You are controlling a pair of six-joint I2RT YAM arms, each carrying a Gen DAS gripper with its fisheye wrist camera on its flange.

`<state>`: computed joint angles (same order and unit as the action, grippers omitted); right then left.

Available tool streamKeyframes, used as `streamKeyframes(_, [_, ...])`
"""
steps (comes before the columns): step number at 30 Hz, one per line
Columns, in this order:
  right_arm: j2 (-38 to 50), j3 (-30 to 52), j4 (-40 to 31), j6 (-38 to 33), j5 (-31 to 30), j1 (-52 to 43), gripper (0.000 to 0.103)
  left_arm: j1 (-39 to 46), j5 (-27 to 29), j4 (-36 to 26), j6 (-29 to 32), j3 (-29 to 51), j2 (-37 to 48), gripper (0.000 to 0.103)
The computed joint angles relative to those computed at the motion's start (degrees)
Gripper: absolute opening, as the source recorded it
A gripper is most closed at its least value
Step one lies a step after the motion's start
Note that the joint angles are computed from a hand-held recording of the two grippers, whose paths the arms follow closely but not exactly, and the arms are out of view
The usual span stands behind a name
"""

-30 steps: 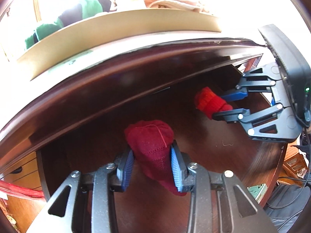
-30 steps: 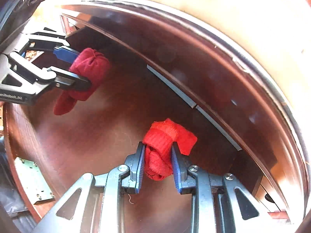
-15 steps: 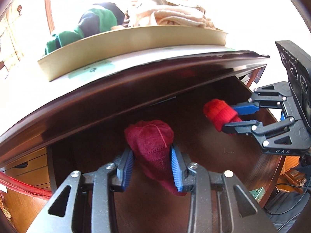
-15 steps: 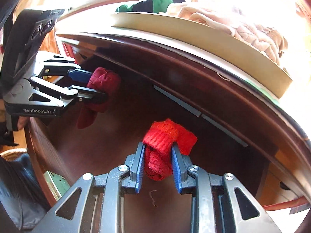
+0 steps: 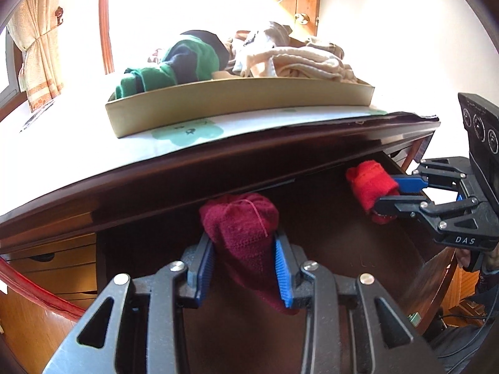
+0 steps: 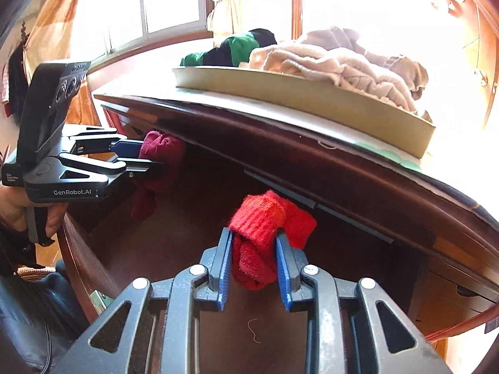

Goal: Take underwear out of drawer
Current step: 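Lift the dark red and bright red socks out of the drawer with both grippers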

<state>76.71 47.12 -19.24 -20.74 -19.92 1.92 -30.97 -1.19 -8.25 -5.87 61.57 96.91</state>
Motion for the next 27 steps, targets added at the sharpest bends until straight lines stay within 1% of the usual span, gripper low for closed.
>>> streamKeyframes(10, [-5.1,-3.4,1.3,-1.1,-6.4,-7.5,0.028,0.1,-2.2,4.1,0.2,-1.7,-0.3,0.034])
streamKeyframes(12, [-6.0,-4.1,1.8,-1.0,-7.3,-8.5,0.028,-1.0,-3.5,5.6,-0.1,-2.2,-0.1,0.034])
streamKeyframes(16, [-7.6,-6.2,3.5,-0.2,-7.8,-8.8,0.028,-1.9,-5.2,7.2,-0.2,-2.8,-0.2,0.034])
streamKeyframes(27, [-13.2,-10.2,5.3,-0.7,-11.7,-12.3,0.028,-2.1,-6.7,12.2,-0.9,-6.2,-1.7,0.034])
